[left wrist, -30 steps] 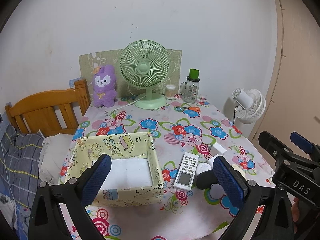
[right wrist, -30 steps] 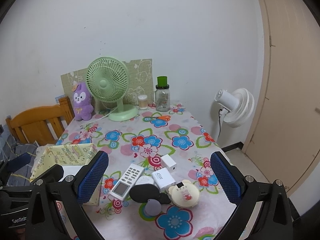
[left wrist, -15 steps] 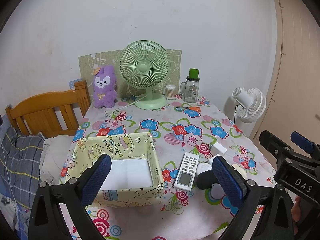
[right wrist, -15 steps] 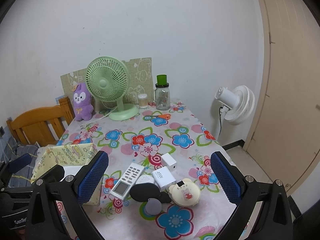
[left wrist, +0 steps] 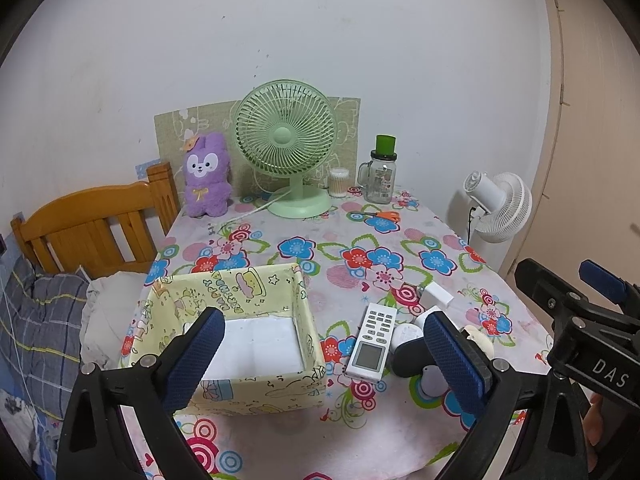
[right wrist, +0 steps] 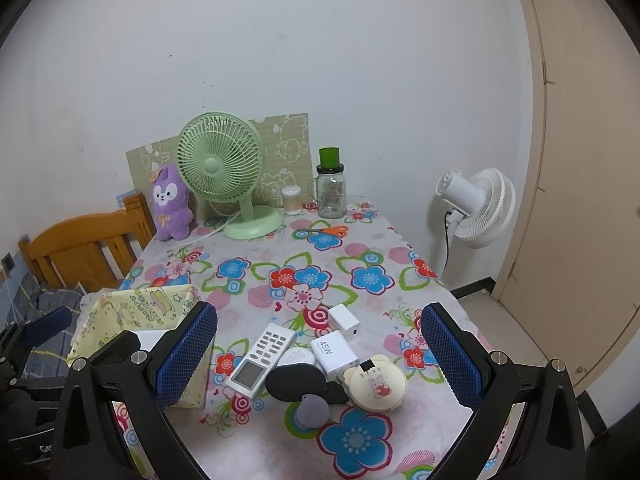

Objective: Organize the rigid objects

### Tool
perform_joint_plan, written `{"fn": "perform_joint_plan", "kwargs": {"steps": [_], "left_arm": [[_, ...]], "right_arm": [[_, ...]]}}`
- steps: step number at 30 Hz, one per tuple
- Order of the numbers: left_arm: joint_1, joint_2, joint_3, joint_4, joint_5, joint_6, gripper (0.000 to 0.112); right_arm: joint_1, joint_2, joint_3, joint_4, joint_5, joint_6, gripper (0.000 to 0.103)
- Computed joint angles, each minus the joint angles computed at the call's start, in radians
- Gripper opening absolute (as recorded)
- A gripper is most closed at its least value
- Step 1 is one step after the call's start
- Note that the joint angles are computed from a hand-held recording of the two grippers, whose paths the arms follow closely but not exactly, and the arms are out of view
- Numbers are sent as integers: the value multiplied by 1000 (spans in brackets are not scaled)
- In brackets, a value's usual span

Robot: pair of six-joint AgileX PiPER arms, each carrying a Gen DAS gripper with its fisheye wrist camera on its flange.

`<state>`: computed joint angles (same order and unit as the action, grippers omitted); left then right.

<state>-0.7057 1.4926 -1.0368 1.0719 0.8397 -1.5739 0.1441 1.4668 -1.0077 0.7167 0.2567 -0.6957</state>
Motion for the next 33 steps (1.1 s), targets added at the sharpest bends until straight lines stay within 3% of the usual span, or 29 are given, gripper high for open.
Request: {"fn": "perform_joint_plan", "kwargs": {"steps": [22,33], "left_arm": [[-3,22,-8,8,-1,-14,95],[9,119,-87,-5,-43,21,88]], "right_arm": [[-4,8,1,36,5,-37,103],[-33,46,-23,118,11,-127,103]]}}
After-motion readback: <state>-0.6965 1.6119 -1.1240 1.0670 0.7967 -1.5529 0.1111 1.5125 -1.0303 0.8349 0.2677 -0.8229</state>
